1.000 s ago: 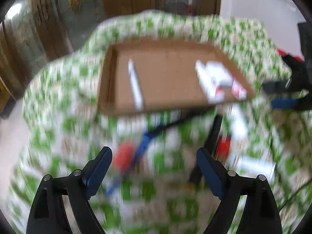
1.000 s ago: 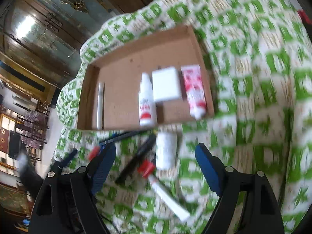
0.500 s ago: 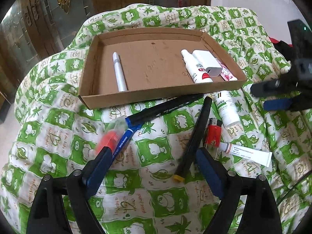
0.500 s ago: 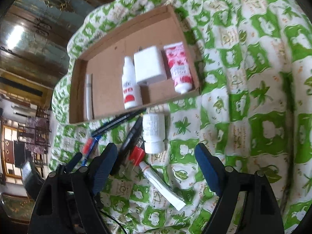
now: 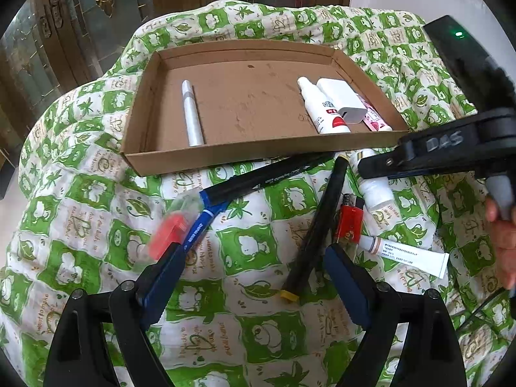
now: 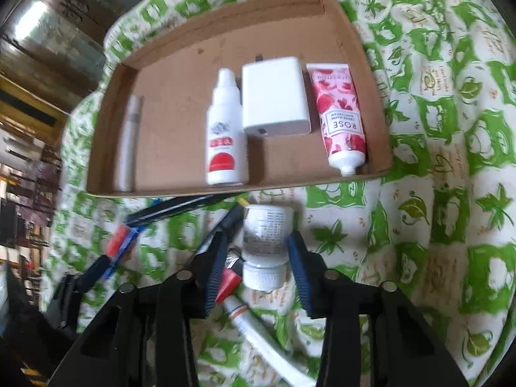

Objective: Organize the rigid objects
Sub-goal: 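Withdraw the right tool and grasp the white pill bottle, then lift the white pill bottle with the right tool while the left tool grasps a black marker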

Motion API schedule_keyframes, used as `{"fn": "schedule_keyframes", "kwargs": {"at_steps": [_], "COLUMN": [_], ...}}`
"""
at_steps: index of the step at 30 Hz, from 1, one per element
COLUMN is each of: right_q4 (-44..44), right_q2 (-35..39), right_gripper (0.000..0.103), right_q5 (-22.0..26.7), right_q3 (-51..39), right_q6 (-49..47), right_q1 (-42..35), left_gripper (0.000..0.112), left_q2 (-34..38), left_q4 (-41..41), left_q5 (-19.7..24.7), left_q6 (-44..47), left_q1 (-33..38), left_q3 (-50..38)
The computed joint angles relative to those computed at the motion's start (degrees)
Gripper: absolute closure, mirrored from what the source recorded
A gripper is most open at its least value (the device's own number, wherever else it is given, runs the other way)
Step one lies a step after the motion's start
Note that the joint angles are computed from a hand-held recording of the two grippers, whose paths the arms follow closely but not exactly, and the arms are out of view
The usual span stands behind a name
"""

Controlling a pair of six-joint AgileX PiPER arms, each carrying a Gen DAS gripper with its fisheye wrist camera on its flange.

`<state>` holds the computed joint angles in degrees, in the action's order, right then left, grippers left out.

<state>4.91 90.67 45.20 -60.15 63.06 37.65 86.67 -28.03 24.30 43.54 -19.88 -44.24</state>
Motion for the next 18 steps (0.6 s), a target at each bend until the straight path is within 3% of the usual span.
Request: {"fn": "schedule_keyframes", "kwargs": {"at_steps": [2,7,10,14,16,18], "right_q4": [0.0,-1.5,0.3,1.4,1.2,1.1], "right_q2": [0.9,-0.7,-1.7,-2.1,-2.0,-2.2], "right_gripper": [0.072,0.072,0.072,0.072,0.072,0.072], "right_q5": [0.5,4.0,3.2,2.7,2.7,2.7], "right_q3": [-0.3,-0.4,0.9,2.4,2.4,2.5], "right_q6": [-1.0,1.0,-0.1,-1.4,-1.4,-1.5], "right_q1": [-0.4,-1.2,-2.3,-2.9,-2.6,-2.5], "left_gripper": [0.025,0.049,0.062,0.07,0.084,0.086], "left_q2": [1.2,5.3,8.4,12.2,13.6,13.7], "left_q4": [-0.2,5.4,7.2,4.9,3.2,2.1], "left_q5": [0.7,0.9,1.3,3.2,4.8,5.8], "left_q6": [0.3,-4.0,-5.9,-5.5,-5.3,-4.8], "left_q1": [-0.7,-5.3,-7.8,-8.6,-8.1,-7.6], "left_q3": [-1.1,-4.0,-6.1,-10.3,-12.1,-12.5]}}
